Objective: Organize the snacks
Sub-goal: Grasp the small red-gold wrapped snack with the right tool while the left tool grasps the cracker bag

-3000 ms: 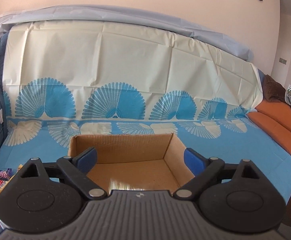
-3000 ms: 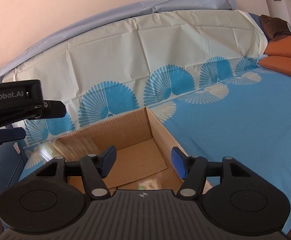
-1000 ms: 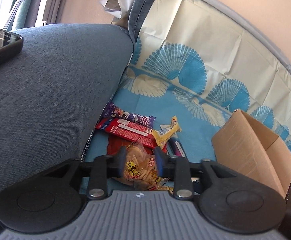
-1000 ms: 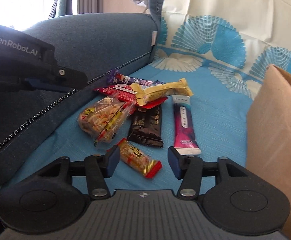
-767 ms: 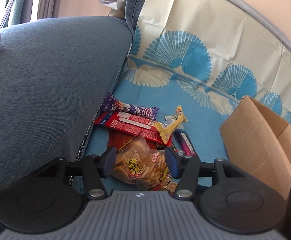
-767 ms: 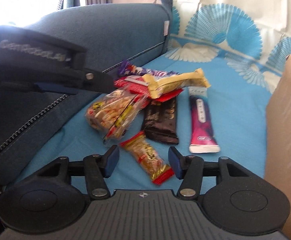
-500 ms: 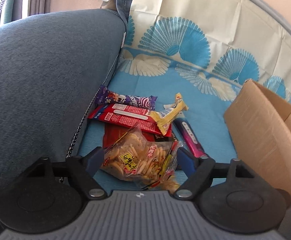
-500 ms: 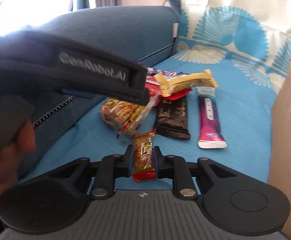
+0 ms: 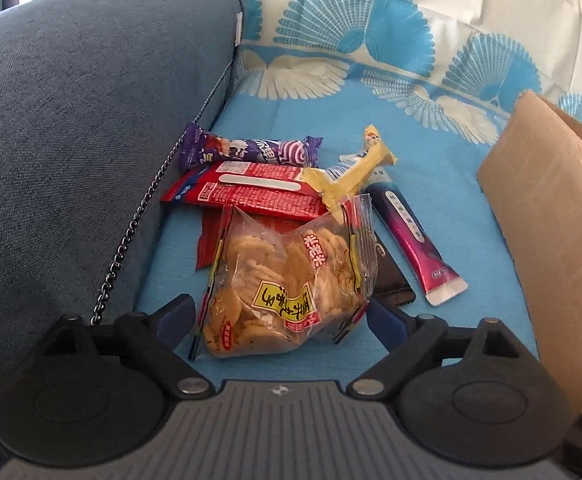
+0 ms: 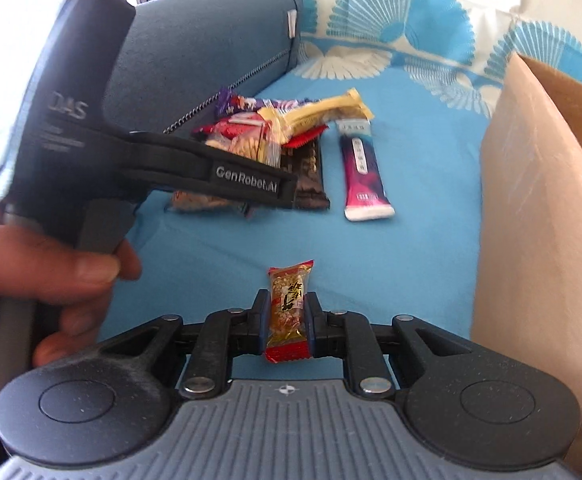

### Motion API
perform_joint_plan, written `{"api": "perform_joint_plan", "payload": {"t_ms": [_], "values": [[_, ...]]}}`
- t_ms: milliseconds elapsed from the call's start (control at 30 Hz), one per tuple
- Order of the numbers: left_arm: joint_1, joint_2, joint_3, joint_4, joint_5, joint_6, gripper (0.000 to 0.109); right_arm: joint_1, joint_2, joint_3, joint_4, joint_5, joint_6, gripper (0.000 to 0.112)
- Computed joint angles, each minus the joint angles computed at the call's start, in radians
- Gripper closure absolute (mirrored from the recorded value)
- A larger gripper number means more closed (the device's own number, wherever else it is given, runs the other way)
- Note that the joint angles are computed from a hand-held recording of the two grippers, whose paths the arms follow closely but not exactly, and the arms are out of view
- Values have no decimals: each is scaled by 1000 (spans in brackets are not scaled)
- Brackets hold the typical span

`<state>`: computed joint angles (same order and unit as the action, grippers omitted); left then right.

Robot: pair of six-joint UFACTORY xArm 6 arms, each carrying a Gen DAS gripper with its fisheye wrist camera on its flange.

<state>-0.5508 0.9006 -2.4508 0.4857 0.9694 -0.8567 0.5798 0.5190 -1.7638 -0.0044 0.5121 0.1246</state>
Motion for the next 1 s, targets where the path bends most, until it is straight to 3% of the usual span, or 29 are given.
{"api": "perform_joint_plan", "payload": {"t_ms": [167, 300, 433, 533, 600, 733, 833, 1000], "values": [[12, -96, 169, 35, -109, -85, 29, 5, -108, 113, 27, 24, -22, 94], [17, -191, 313, 78, -200, -166, 35, 10, -189, 221, 53, -7, -43, 94], [18, -258, 394, 73, -242, -180, 35, 14, -270, 364, 73, -121, -63, 94], [20, -301, 434, -51, -250, -89, 35, 13, -311, 449, 50, -188, -30, 94], [14, -333, 463, -94, -244, -33, 35, 11, -312, 459, 8, -196, 23, 94], [-14, -381, 503, -63, -204, -8, 35, 8, -304, 466, -47, -197, 82, 94], [-22, -388, 499, -141, -164, 56, 35, 6, -303, 476, -60, -202, 89, 94], [-26, -346, 413, -287, -24, 161, 34, 3, -293, 482, -66, -224, 92, 94]]}}
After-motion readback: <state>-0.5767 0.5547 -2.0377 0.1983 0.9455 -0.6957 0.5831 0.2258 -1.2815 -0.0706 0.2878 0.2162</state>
